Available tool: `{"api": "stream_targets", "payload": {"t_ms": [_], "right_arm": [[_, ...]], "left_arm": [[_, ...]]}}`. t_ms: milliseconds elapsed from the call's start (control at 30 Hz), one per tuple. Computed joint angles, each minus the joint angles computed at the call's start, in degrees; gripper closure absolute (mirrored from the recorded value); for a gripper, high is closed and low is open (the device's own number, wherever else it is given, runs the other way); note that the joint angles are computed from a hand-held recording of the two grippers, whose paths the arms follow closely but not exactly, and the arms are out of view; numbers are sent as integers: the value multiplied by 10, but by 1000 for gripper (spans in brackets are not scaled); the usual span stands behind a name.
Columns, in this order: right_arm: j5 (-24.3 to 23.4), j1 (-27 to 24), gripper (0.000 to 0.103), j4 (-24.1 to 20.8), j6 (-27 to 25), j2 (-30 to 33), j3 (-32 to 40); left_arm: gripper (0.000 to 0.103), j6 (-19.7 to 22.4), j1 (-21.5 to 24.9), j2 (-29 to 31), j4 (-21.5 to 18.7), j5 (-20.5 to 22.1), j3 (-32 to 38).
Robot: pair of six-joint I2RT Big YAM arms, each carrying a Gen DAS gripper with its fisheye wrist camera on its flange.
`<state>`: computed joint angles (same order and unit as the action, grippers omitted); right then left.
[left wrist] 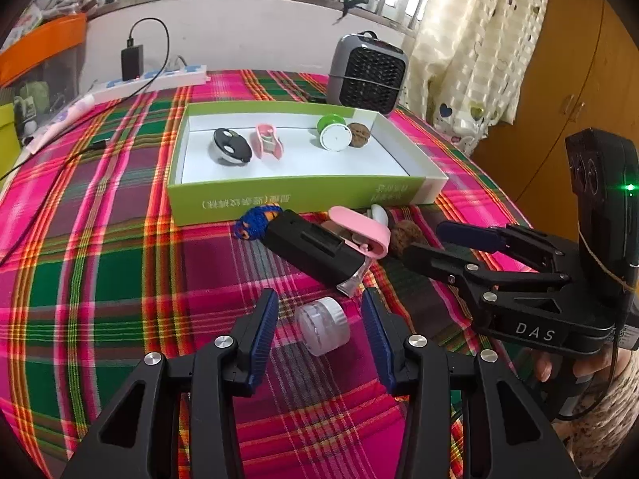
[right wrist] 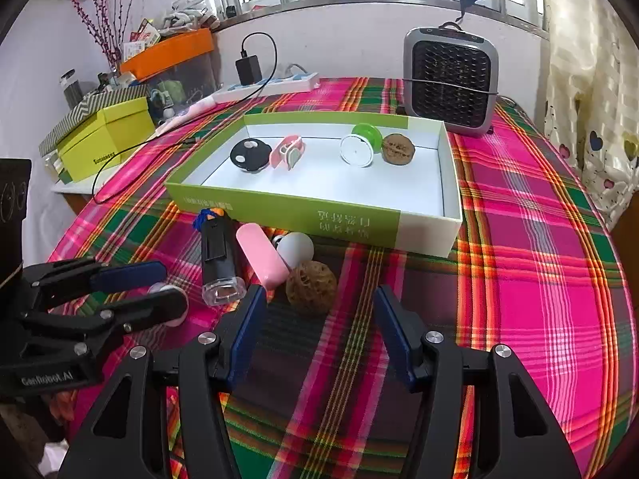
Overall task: Organize objects
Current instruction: 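Close the left tool on the white cap while the right tool grasps a walnut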
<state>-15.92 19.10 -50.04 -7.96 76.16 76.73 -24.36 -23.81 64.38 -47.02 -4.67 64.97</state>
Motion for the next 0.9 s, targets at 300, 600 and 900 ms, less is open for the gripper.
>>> {"api": "stream_targets", "payload": {"t_ms": [300,600,900], "right_arm": [[12,6,46,-13,-10,10,9],[28,14,46,-24,-27,19,19],[33,16,46,-35,-31,30,29]], "left_arm": [[61,1,-5,2,-10,-6,-2],[61,4,-10,1,-17,-31,-2],[62,3,-3,0,-13,-22,-4]]}}
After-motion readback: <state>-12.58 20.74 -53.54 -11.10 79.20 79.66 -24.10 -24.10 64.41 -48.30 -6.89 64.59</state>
